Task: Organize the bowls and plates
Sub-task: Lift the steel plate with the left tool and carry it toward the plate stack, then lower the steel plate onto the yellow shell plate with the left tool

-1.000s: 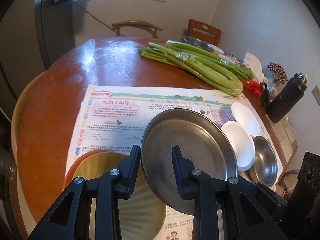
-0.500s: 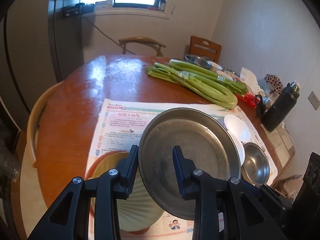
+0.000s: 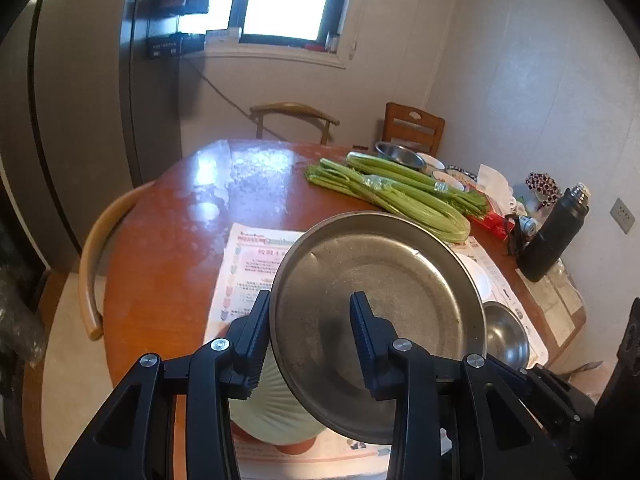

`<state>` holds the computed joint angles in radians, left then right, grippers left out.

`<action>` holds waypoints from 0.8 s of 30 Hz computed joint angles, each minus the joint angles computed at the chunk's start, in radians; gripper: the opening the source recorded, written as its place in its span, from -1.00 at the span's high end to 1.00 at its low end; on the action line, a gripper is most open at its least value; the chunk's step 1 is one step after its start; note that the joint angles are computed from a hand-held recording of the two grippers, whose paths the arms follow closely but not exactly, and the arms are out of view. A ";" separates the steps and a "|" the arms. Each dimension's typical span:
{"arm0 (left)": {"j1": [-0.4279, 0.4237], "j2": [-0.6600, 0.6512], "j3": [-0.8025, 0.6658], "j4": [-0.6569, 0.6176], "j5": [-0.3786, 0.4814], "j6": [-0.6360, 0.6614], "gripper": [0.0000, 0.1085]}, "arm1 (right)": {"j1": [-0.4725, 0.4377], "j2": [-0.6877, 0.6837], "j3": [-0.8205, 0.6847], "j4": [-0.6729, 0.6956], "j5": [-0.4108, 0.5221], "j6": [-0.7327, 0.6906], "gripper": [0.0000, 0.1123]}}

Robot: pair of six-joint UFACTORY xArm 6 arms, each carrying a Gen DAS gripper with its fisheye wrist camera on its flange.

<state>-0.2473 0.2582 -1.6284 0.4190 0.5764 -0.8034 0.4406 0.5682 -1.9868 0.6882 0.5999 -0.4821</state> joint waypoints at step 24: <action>0.063 -0.110 0.223 0.037 -0.071 -0.096 0.25 | 0.053 0.085 -0.103 -0.086 0.092 -0.003 0.07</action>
